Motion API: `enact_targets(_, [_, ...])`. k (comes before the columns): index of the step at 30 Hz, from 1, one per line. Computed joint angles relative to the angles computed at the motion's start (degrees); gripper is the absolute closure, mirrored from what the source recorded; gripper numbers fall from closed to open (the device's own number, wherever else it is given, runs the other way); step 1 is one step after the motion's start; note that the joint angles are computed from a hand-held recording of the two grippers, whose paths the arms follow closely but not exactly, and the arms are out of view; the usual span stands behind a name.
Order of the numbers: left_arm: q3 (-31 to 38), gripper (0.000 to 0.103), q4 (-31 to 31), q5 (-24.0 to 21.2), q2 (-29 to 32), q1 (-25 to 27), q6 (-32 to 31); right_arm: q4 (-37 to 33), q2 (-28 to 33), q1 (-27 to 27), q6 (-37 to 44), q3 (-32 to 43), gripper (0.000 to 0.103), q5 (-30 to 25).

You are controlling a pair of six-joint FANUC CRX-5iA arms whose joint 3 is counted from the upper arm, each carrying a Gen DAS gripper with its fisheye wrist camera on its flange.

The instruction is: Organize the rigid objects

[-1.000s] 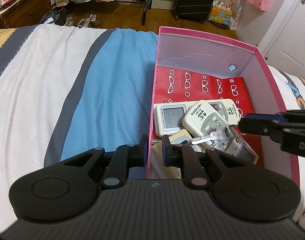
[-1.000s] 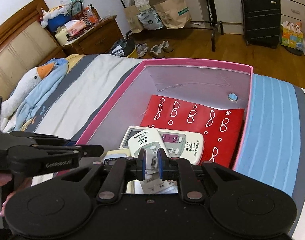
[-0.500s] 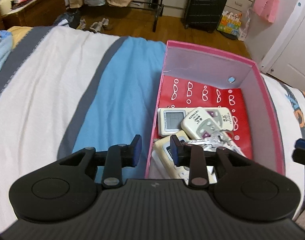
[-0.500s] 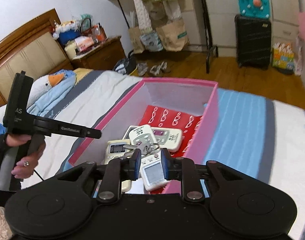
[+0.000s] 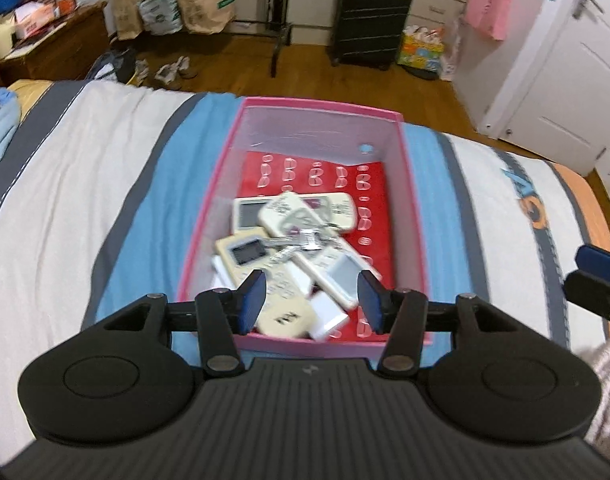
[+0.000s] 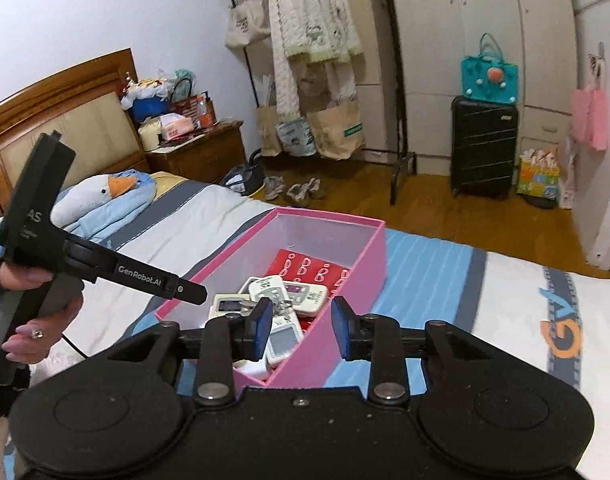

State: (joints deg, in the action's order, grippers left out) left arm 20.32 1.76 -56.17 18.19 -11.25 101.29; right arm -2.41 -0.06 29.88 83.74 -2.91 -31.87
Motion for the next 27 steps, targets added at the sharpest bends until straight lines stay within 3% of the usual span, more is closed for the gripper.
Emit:
enact_targets(5, [-2.47, 0.053, -1.59, 2.09, -3.25, -3.11, 1.55, 3.5, -4.25, 0.16, -3.91, -4.48, 0.059, 0.97])
enact_targets(9, [-4.23, 0.053, -3.3, 3.48, -5.41, -5.23, 3.87, 14.49, -6.47, 1.66, -15.68, -9.14, 0.053, 1.36])
enact_targets(14, [-5.78, 0.053, -4.48, 3.64, -6.87, -7.22, 5.97, 22.87, -7.85, 2.48, -23.55, -12.53, 0.042, -0.1])
enact_targets(18, [-5.49, 0.052, -8.01, 2.5, -7.32, -8.89, 7.88, 28.06, -8.1, 3.44, -28.78, -14.11, 0.026, -1.29])
enact_targets(21, [-6.04, 0.05, -8.94, 2.65, -7.96, -9.54, 8.66, 33.14, -8.54, 4.17, -34.6, -15.93, 0.005, -1.76])
enact_targets(24, [-6.86, 0.047, -8.98, 3.02, -8.7, -9.87, 8.77, 40.4, -9.6, 4.76, -43.13, -19.09, 0.005, -1.66])
enact_targets(27, [-7.73, 0.044, -9.21, 3.45, -9.41, -10.11, 9.19, 39.46, -9.52, 5.12, -43.23, -18.47, 0.005, -3.68])
